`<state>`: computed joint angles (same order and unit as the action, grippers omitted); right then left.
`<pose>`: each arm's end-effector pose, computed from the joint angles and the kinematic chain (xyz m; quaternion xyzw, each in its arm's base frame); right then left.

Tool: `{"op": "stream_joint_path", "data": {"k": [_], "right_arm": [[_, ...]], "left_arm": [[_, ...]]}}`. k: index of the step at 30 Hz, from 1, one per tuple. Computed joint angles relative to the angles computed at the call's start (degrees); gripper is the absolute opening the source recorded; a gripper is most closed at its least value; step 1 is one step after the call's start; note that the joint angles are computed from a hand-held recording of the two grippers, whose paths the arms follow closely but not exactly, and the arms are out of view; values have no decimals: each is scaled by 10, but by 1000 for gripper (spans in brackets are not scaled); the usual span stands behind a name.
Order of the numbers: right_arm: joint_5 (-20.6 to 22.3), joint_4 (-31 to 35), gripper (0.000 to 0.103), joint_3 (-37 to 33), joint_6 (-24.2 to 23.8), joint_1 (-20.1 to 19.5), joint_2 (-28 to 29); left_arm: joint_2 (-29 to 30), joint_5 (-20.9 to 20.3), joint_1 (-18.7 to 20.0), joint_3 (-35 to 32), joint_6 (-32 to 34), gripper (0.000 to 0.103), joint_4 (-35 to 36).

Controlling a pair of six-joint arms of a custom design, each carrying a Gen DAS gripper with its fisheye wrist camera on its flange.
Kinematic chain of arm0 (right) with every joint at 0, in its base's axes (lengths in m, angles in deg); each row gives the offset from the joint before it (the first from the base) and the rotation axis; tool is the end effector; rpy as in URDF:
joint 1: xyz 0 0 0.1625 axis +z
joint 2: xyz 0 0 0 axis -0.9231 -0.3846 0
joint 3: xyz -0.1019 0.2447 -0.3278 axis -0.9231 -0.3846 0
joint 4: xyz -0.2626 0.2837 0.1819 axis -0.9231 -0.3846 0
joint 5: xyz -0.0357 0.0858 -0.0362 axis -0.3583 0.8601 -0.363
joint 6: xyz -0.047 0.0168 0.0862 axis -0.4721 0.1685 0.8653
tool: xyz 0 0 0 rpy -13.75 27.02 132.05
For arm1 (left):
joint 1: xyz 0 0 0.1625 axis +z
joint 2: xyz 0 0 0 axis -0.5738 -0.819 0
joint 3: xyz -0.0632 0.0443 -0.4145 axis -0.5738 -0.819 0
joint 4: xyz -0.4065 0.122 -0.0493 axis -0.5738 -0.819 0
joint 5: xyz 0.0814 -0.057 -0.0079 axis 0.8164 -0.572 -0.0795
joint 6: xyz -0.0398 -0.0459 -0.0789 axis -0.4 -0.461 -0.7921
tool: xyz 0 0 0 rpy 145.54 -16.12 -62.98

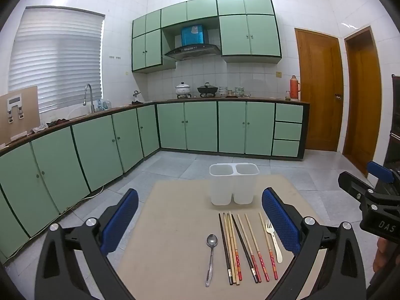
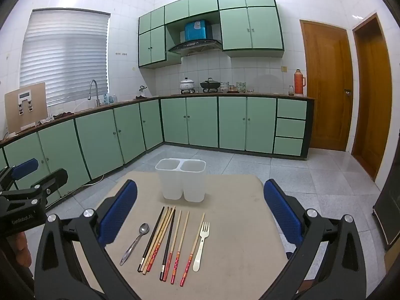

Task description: Organize utensils

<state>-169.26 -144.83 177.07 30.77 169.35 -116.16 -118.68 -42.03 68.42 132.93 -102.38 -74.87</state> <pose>0.2455 -0.6077 0.3599 0.3319 -0.7845 0.4809 0.2076 -0.4402 -0.5672 0.1840 0.1452 0.7194 -0.5551 0.3915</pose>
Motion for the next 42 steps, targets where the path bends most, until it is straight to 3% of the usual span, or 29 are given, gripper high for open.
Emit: {"op": "stream_joint_path", "data": {"k": [42], "right_arm": [[2, 5, 98, -5, 1, -4, 2]], "left_arm": [[-9, -2, -2, 4, -2, 97, 11]]}}
